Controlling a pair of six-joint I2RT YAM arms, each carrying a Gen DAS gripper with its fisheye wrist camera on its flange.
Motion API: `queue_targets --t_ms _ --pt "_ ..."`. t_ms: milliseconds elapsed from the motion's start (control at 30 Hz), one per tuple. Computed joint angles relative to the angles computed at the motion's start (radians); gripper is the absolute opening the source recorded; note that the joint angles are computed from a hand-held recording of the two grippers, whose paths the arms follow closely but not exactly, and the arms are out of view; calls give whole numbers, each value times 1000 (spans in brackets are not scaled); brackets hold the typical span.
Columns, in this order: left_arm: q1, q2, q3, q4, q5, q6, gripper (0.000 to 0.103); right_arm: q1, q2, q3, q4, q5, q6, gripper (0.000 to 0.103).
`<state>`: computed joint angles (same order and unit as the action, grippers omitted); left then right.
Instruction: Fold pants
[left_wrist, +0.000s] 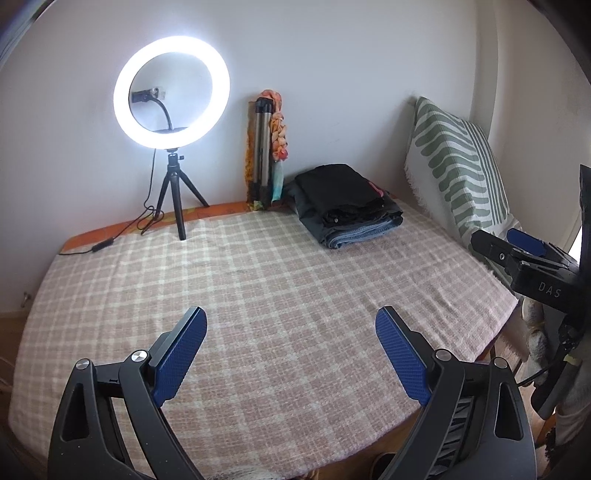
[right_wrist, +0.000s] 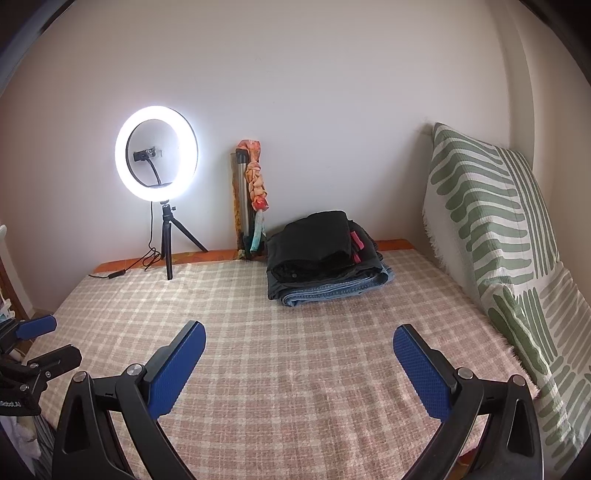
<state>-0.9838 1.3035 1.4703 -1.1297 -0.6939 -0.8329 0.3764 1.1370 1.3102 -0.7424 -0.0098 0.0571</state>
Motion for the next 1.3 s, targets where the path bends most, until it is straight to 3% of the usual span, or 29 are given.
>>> queue_targets --t_ms 1300 --pt "-9 -3 4 3 15 -35 93 -4 21 15 -4 -26 -12 103"
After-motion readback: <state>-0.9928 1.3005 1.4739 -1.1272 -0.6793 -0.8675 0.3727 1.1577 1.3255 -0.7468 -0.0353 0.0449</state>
